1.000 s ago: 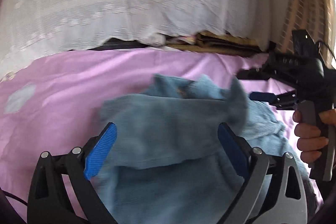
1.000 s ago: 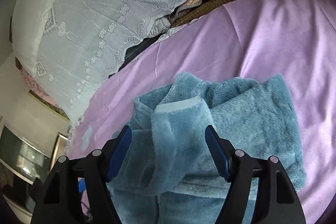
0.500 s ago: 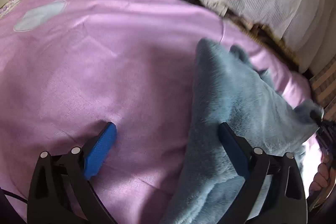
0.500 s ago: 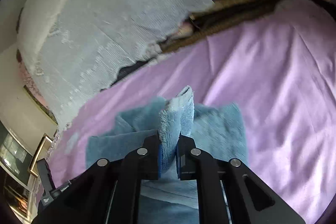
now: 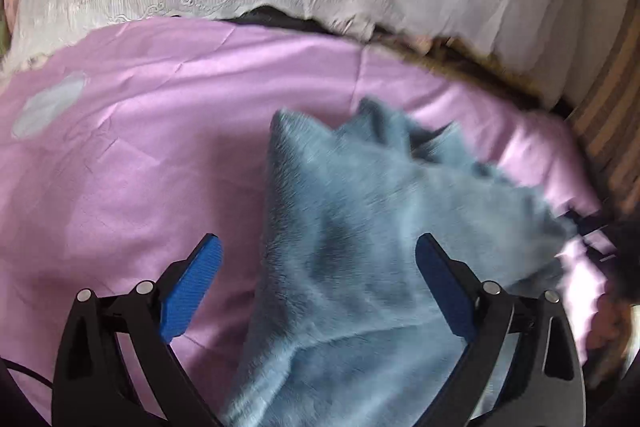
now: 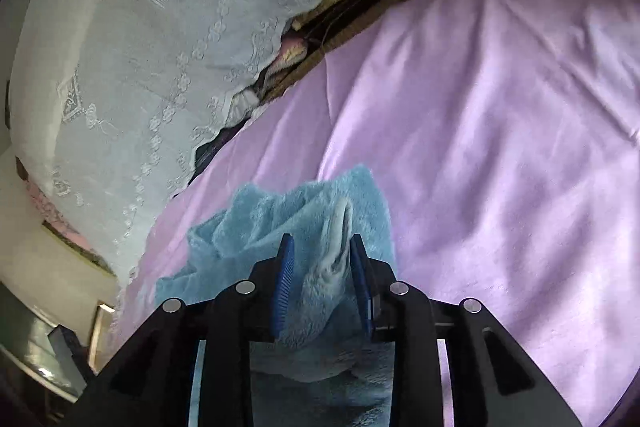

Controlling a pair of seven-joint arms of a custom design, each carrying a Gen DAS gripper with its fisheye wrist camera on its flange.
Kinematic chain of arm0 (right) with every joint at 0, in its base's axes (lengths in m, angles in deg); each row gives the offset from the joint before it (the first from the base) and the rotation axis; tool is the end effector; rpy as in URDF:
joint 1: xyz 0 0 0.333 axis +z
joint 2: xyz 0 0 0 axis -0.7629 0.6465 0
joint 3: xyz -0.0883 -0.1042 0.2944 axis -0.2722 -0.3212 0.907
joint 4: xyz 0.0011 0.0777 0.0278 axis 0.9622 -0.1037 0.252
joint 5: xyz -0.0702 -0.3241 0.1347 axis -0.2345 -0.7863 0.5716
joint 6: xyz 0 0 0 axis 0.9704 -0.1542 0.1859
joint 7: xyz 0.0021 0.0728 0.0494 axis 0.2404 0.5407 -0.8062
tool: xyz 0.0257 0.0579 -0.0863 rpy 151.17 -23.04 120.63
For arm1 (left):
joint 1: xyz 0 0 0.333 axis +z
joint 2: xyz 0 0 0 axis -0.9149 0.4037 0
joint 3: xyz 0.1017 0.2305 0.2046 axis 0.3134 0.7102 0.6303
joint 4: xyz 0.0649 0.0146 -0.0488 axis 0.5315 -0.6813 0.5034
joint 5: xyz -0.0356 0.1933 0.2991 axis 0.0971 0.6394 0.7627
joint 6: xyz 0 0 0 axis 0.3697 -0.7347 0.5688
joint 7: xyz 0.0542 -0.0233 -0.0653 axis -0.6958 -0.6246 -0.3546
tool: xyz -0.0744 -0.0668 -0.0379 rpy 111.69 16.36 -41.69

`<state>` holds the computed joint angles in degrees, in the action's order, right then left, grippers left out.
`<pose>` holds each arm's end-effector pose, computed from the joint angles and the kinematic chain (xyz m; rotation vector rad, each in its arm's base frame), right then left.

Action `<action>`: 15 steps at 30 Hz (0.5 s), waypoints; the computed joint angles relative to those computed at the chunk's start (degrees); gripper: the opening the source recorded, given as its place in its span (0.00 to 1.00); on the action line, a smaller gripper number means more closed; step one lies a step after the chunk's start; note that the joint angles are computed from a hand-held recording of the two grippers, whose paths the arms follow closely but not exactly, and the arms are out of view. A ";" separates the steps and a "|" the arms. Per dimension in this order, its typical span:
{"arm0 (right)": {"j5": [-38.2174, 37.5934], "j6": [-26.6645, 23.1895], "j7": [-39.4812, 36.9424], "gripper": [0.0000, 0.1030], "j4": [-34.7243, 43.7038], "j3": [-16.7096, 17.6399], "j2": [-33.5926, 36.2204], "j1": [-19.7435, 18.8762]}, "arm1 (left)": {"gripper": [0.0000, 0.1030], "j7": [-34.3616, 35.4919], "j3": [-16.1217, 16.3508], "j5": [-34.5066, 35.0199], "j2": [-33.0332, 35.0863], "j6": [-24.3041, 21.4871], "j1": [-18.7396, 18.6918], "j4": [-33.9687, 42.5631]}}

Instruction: Fold small clothes

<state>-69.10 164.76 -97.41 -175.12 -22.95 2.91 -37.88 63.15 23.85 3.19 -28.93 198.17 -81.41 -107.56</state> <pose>0.3726 0.1988 0.4920 -0.5572 2.1014 -0.6946 0.6003 -0.3269 0.5198 -1.3404 2.3661 -1.0186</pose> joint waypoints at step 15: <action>8.27 1.71 -17.07 0.31 3.68 -5.13 3.25 4.25 | 0.95 -6.01 -5.23 2.93 0.69 -0.30 7.18 1.55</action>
<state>-60.82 166.47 -114.48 -171.44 -28.08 6.15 -33.63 57.15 18.62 6.13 -28.24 197.87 -74.22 -106.01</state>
